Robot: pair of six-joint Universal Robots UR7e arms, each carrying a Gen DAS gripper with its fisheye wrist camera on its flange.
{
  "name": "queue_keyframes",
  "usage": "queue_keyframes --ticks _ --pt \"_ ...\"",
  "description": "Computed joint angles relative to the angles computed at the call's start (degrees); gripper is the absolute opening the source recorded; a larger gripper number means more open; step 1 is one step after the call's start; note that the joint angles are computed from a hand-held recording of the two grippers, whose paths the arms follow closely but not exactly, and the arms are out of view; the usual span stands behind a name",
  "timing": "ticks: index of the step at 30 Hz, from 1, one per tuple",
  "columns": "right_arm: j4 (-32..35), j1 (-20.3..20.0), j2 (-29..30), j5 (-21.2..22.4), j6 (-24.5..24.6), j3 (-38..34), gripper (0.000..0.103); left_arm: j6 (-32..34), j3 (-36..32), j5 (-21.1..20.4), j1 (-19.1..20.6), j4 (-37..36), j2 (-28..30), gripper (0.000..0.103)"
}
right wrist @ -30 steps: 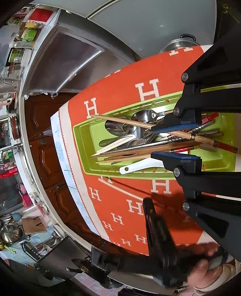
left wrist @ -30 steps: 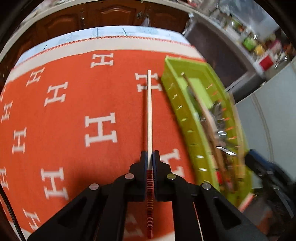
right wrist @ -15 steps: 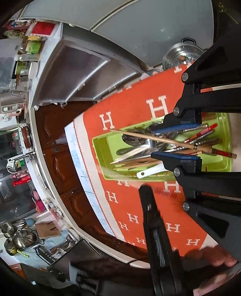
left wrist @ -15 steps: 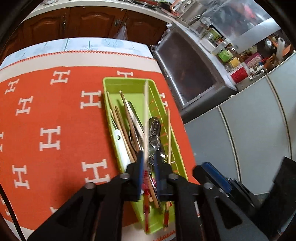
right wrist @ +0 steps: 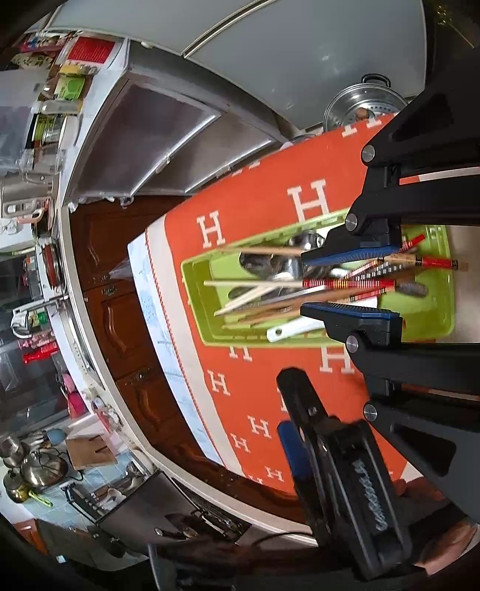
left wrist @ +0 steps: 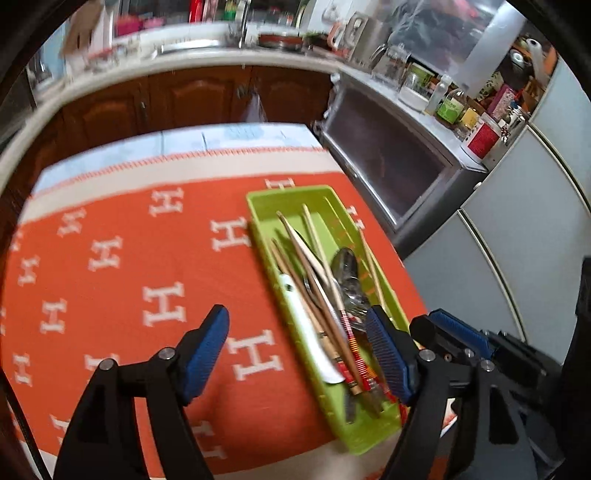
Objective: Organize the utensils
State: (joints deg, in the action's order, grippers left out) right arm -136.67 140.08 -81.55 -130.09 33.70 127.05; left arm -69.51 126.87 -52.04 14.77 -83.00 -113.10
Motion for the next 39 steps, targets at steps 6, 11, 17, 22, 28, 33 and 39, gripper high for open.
queue_keyframes --ticks 6,11,17,22,28,33,39 --pt "0.58 3.37 3.12 0.89 0.57 -3.23 0.021 -8.15 -4.93 3.83 -7.46 18.62 -2.16 0.091" --pt "1.35 7.43 5.85 1.58 1.35 -6.64 0.034 -18.51 -10.27 4.16 -14.33 36.30 -2.68 0.098" --pt "2.74 11.77 10.03 2.73 2.56 -11.89 0.042 -30.50 -15.61 1.32 -21.29 52.29 -3.23 0.102" --pt "3.34 15.49 13.07 1.44 5.21 -15.47 0.060 -39.99 -19.24 -3.64 -25.74 62.56 -3.16 0.102" --pt "3.00 18.55 15.90 2.60 8.64 -17.59 0.071 -47.65 -20.83 -9.72 -29.46 69.74 -3.58 0.102" --pt "4.05 20.67 18.33 2.37 9.48 -19.38 0.074 -51.53 -20.91 -13.06 -33.23 72.44 -4.74 0.102" --pt "4.42 21.02 19.16 1.68 7.66 -20.39 0.076 -52.21 -20.97 -13.69 -32.79 71.93 -5.32 0.102"
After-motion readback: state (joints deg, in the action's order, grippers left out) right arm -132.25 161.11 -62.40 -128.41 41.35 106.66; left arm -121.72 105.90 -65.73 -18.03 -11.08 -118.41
